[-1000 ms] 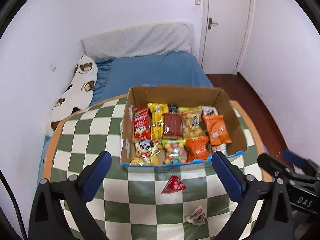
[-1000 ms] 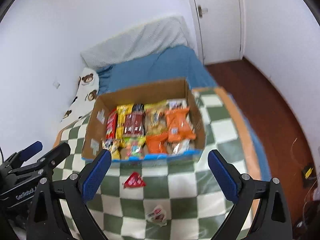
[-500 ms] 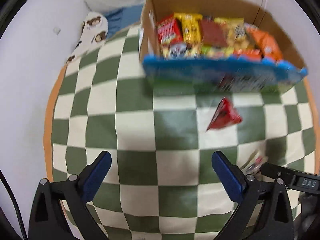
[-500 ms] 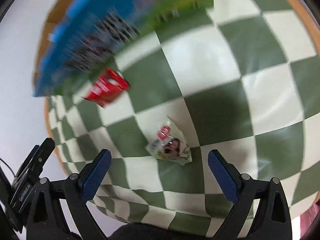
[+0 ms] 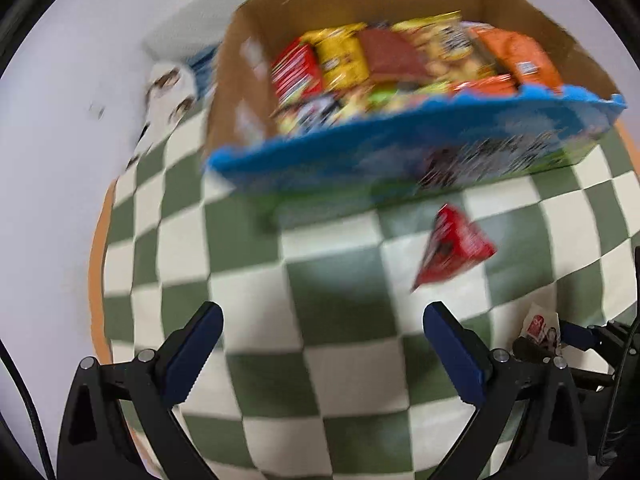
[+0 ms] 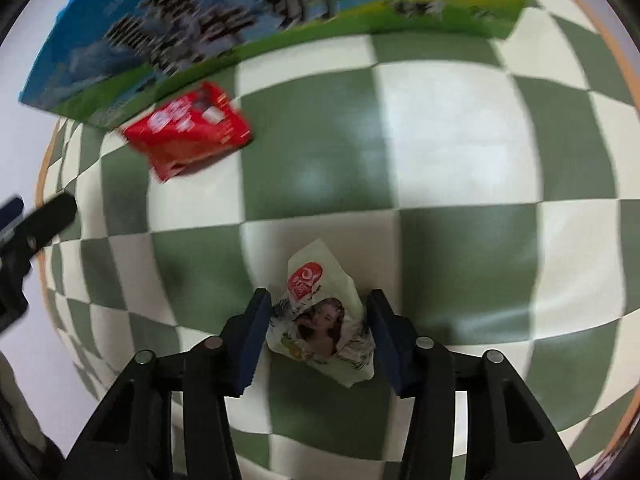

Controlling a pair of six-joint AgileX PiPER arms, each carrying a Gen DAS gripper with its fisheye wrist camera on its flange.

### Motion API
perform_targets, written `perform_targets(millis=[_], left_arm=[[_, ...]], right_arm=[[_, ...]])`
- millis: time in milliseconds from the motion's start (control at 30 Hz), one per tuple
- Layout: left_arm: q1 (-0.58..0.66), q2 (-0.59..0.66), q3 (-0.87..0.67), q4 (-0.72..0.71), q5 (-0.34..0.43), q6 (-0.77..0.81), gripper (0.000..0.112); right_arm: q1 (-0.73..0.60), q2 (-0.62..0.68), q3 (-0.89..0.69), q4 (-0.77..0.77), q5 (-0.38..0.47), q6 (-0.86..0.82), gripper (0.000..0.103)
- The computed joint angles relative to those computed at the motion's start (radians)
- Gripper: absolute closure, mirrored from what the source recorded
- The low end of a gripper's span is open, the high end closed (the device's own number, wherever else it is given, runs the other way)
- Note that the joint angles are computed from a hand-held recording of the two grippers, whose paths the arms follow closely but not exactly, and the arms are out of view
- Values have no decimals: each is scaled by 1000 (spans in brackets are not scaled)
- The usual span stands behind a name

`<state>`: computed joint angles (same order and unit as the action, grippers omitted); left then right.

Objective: Organize snacks
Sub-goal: 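Grasp the red triangle sachet with the left tool while the right grasps the white sachet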

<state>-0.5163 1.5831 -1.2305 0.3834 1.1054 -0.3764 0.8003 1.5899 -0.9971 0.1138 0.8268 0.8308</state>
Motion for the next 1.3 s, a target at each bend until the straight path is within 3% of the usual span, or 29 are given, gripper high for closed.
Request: perform_targets(millis=[167, 300, 433, 467, 533, 700, 900, 1033, 1200, 1300], left_arm=[[-37, 122, -145, -70, -9, 144, 11], [-69, 252, -266, -133, 34, 263, 15], [-78, 348, -332, -171, 76, 315, 45], [-75, 368, -346, -180, 86, 322, 57], [-61, 394, -365, -210, 102, 324, 67], [-4, 368, -322, -285, 104, 282, 69], [126, 244, -111, -462, 96, 240, 69], [233, 183, 21, -564, 91, 260, 69], [310, 199, 72, -623, 71, 322, 68], [313, 237, 43, -642, 86, 373, 55]], right_arm=[[-101, -76, 81, -9, 0, -16, 56], [-158, -112, 127, 43, -15, -72, 56], [-218, -150, 163, 147, -27, -144, 53], [-231, -156, 168, 177, -28, -173, 45], [-252, -176, 172, 198, -13, -199, 34], [-237, -142, 110, 230, 19, -256, 32], [-153, -7, 37, 222, 35, -252, 32], [-47, 59, -45, 95, 65, -178, 46], [2, 102, -111, 79, 124, -225, 46], [8, 123, -124, 110, 141, -267, 46]])
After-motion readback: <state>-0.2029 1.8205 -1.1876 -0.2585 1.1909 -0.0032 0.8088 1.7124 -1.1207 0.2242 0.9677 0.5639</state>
